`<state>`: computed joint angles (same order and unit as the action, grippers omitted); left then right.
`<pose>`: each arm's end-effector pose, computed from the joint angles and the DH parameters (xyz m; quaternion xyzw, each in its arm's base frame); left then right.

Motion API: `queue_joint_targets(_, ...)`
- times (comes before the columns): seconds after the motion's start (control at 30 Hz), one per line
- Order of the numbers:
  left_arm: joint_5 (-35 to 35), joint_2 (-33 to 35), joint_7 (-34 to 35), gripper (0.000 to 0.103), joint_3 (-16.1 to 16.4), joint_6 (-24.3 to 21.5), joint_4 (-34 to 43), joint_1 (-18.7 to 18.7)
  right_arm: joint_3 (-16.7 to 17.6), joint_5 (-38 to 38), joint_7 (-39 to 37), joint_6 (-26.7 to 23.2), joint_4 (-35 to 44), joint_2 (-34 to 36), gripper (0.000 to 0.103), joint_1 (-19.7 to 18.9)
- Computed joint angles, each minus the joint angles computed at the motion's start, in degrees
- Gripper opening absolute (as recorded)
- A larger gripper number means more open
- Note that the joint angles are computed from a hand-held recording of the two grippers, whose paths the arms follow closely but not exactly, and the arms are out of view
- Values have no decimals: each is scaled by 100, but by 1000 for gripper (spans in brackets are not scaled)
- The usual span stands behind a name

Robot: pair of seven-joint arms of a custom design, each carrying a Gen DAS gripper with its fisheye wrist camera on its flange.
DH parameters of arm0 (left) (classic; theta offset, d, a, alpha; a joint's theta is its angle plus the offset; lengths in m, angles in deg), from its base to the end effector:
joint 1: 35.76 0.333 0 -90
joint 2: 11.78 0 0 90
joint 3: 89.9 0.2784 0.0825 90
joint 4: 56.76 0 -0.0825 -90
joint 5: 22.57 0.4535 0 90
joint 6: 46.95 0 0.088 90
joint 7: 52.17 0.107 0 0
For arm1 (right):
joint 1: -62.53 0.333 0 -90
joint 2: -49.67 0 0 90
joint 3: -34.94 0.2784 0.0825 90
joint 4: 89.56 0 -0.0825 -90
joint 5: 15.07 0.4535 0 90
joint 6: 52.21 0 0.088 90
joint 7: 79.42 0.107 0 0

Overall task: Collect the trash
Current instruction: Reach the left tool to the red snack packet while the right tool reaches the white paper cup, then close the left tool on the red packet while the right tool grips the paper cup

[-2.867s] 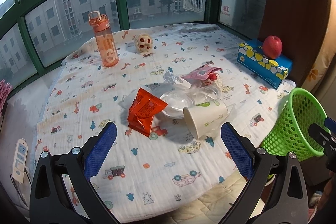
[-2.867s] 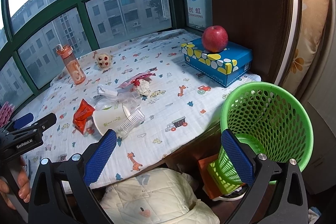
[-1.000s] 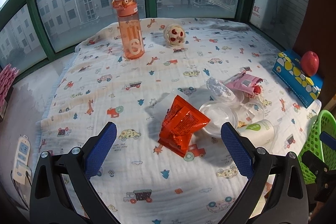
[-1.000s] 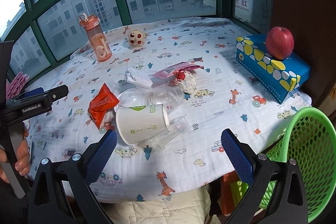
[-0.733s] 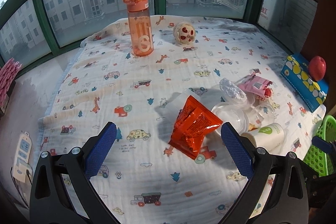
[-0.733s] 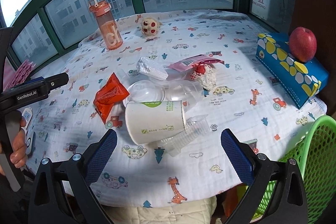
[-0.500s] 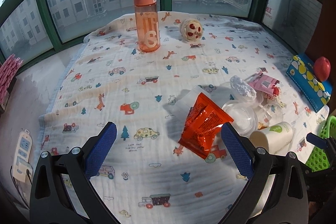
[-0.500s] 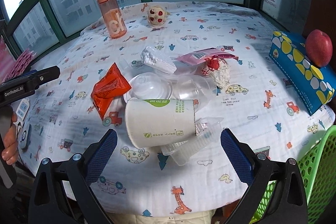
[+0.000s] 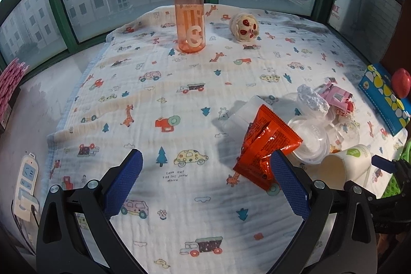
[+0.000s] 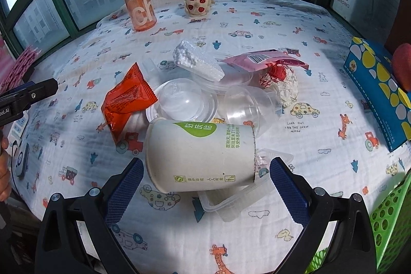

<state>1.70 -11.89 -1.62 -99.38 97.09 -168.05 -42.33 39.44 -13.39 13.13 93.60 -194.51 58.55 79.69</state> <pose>0.6394 -0.1876 0.4818 -0.7133 0.6221 -0.2146 0.2412 0.6551 0.2576 0.4437 -0.7763 0.5667 -0.1355 0.2406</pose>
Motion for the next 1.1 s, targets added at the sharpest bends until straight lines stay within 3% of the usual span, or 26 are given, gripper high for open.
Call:
queue_joint_targets(0.13, -116, 39, 169, 98, -2, 79, -11, -9, 17, 123, -61, -105, 118, 109, 94, -22)
queue_joint_targets(0.2, -141, 67, 276, 98, -2, 96, -6, -16, 16, 141, -86, -149, 144, 144, 84, -22)
queue_joint_targets(0.77, -1239, 848, 2123, 93, -16, 372, 495, -114, 30, 937, -161, 181, -291, -434, 83, -110)
queue_joint_targets(1.1, -1235, 1449, 2260, 85, 57, 148, 1068, -316, -47, 1295, -224, 416, -568, -829, 83, -152)
